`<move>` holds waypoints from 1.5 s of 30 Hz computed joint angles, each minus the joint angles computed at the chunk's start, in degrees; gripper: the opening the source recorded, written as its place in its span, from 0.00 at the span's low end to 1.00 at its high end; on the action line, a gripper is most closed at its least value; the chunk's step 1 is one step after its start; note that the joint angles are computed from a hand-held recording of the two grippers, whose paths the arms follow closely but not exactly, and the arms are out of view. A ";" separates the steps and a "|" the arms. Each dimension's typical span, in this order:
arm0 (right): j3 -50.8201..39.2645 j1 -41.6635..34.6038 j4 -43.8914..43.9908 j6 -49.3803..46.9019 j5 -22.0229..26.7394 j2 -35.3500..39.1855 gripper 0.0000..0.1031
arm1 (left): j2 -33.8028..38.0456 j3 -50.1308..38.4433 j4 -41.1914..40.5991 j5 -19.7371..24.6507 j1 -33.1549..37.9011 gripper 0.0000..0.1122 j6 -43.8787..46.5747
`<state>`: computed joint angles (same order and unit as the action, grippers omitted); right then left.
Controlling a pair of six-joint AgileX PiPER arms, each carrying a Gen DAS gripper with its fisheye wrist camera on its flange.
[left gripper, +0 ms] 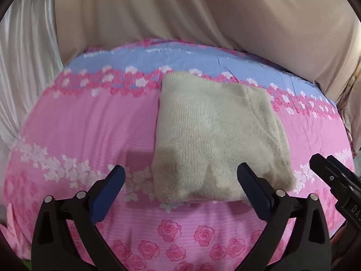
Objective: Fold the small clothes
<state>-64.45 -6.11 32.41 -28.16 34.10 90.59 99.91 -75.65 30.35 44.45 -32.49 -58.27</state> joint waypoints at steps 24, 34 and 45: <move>16.93 3.42 -0.79 -0.64 -8.83 -10.85 0.80 | -4.39 7.00 13.27 5.64 -10.27 0.87 -15.62; 16.78 2.67 -2.50 1.37 -10.81 -10.46 0.83 | -4.00 7.21 13.65 7.15 -9.87 0.87 -17.31; 17.89 3.90 -6.87 5.77 -11.33 -9.52 0.83 | -4.66 10.47 10.83 3.48 -8.04 0.87 -16.74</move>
<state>-46.55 -2.20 25.54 -22.39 22.77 81.07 95.26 -65.18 41.18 47.93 -40.53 -75.01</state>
